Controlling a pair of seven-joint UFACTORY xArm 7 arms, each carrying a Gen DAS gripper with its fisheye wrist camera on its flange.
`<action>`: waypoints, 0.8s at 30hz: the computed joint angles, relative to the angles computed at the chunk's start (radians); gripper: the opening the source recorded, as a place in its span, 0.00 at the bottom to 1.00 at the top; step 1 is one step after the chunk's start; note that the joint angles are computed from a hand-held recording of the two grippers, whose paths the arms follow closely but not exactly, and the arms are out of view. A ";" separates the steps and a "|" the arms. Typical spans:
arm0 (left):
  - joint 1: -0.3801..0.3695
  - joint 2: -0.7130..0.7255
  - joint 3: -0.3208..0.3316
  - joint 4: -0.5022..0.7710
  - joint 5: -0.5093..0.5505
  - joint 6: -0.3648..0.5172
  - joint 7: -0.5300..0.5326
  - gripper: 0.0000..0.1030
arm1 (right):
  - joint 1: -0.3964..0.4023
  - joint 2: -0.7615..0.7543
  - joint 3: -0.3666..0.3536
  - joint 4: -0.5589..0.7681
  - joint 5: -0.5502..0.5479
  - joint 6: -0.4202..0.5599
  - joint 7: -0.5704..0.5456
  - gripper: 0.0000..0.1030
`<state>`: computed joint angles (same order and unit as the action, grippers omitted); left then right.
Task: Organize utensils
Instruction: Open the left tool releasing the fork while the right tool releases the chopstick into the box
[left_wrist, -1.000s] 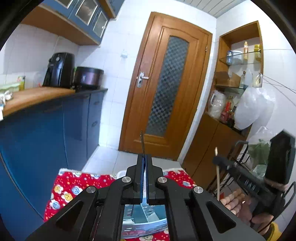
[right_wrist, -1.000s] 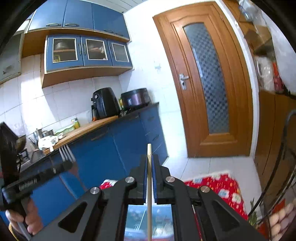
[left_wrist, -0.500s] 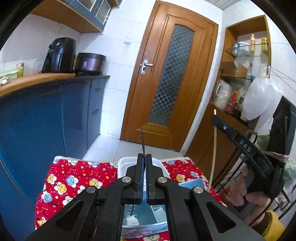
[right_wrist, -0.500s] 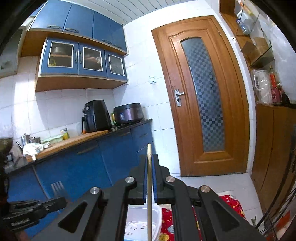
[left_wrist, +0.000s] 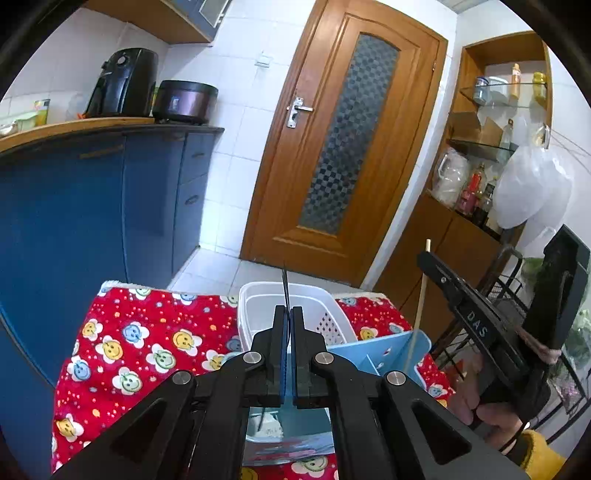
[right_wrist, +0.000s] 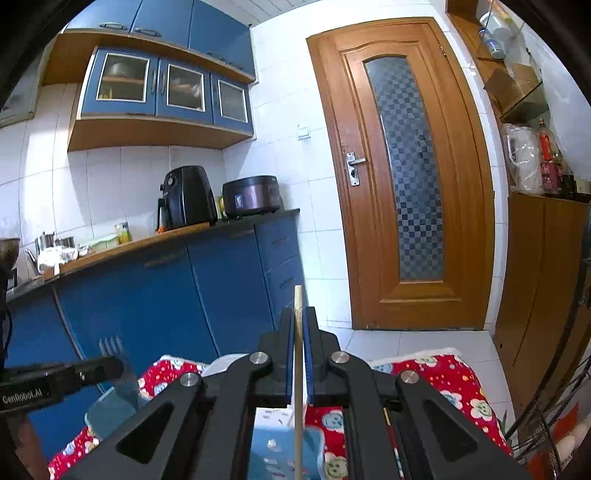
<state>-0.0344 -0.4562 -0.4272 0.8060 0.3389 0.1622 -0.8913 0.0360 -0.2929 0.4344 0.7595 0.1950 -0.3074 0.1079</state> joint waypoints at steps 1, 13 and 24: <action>0.004 -0.002 -0.006 -0.001 0.005 0.001 -0.001 0.01 | 0.012 -0.004 -0.012 -0.006 -0.004 0.005 0.005 0.06; 0.013 -0.036 -0.034 -0.001 0.040 0.044 -0.020 0.02 | 0.284 -0.052 -0.303 -0.054 -0.143 0.037 0.125 0.39; -0.025 -0.107 -0.005 -0.013 0.005 0.088 -0.022 0.30 | 0.305 -0.198 -0.333 -0.098 -0.182 0.147 0.166 0.39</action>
<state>-0.0597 -0.5633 -0.4317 0.7932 0.3444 0.2501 -0.9130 0.3413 -0.4914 0.1010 0.6614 0.0130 -0.1600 0.2741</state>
